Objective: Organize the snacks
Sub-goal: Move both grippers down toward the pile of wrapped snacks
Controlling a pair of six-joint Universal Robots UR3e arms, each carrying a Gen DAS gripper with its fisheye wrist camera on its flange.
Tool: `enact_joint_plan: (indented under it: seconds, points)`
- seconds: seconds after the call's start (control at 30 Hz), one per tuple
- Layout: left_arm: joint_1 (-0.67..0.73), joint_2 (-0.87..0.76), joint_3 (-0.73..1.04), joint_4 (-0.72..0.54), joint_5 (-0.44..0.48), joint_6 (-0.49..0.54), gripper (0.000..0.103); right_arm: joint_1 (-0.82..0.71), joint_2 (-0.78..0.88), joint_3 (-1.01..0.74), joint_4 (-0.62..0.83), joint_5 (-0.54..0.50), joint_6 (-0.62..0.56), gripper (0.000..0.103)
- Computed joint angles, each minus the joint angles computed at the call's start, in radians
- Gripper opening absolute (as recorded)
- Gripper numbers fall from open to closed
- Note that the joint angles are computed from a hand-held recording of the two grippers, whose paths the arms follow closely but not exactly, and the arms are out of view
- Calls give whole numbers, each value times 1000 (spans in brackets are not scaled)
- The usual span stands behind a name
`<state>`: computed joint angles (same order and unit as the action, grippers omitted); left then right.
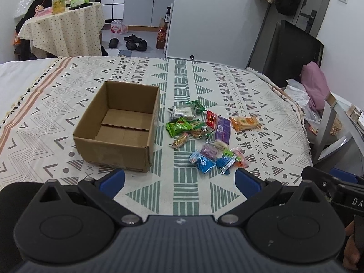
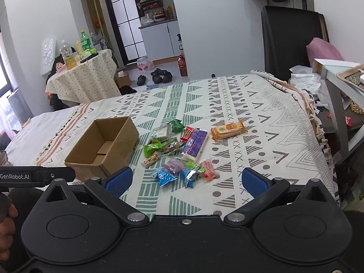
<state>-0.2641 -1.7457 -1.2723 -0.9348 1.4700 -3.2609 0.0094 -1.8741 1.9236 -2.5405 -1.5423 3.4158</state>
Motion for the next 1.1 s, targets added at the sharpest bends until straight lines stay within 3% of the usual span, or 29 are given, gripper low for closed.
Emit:
enact_joint_plan:
  seconds: [0.5,0.9,1.1]
  points:
    - [-99,-248,287,-124,113,-26,101,-110,79,0,-10,96,-30,103]
    - [-129,-462,539,-210,123,-63,100,-201,157,10,-30,195,19,103]
    - [-136,-599,715,-285,114,-86,93,-205,245,-16,-64,195,52,103]
